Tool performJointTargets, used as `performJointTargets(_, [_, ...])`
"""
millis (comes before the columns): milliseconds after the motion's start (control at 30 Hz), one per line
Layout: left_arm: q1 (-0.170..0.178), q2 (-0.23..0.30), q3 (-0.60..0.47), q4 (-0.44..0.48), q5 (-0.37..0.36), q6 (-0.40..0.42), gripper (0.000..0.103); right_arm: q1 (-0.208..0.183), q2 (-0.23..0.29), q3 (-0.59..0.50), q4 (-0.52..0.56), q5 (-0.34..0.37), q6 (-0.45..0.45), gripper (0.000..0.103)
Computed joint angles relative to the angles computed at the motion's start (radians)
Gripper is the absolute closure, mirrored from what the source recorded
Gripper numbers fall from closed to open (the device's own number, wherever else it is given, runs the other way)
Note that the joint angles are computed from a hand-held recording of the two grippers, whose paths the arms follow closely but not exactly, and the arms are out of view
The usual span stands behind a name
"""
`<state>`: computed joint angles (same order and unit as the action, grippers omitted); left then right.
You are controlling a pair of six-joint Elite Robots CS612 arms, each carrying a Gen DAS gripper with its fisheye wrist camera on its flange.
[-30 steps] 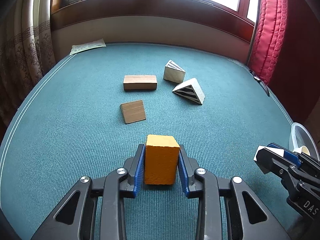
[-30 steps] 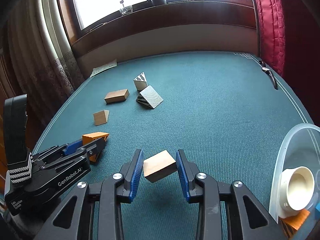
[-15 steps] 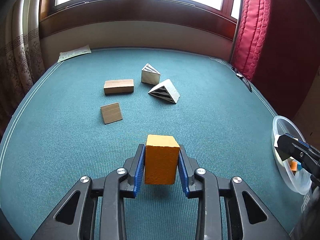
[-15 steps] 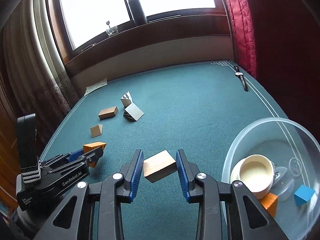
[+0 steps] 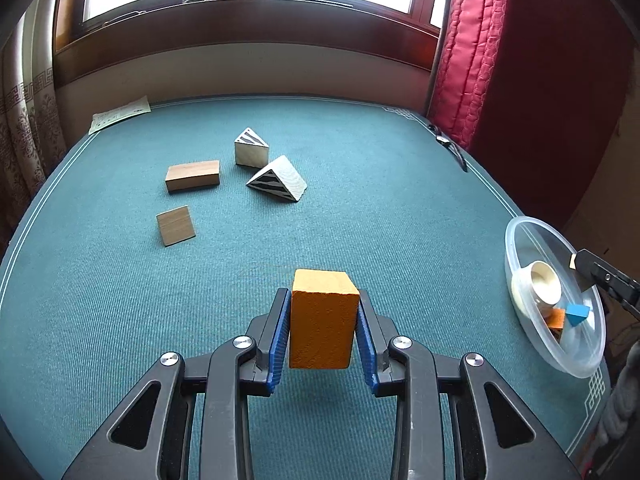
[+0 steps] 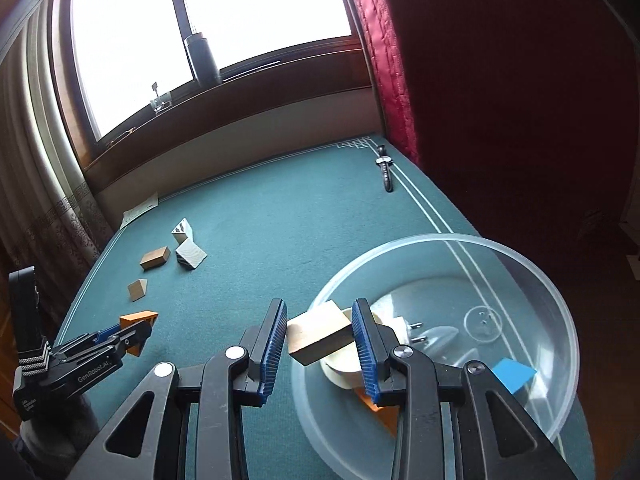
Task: Organize rigid objects
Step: 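Carry the orange block and the pale wedge toward the clear bowl with both grippers, then release the orange block and the pale wedge into the clear bowl with both grippers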
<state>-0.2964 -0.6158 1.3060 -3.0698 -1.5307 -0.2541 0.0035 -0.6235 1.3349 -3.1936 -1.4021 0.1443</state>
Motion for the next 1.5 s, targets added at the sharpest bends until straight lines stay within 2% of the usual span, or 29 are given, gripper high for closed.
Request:
performJointTargets(167, [-0.014,-0.005,0.002,-0.005,-0.013,0.028,0.071,-0.02,-0.013,0.034,0.001,-0.04,0.023,0.067])
performJointTargets(433, [-0.039,-0.01,-0.005,0.005,-0.052,0.07,0.071,-0.04,-0.023,0.076,-0.012,-0.049,0.036,0.067])
performJointTargets(600, [-0.054,-0.015,-0.008,0.01,-0.084,0.101,0.071,-0.054,-0.022,0.086,-0.03,-0.057,0.081,0.06])
performJointTargets(867, [-0.078,-0.019,-0.024,0.034,-0.165,0.151,0.071,-0.066,-0.021,0.099,-0.054,-0.076,0.112,0.06])
performJointTargets(1067, [-0.099,-0.012,-0.052,0.066,-0.222,0.207,0.071,-0.077,-0.02,0.109,-0.087,-0.107,0.163,0.046])
performJointTargets(1500, [-0.137,0.019,-0.118,0.121,-0.303,0.302,0.071,-0.083,-0.016,0.109,-0.098,-0.161,0.195,0.043])
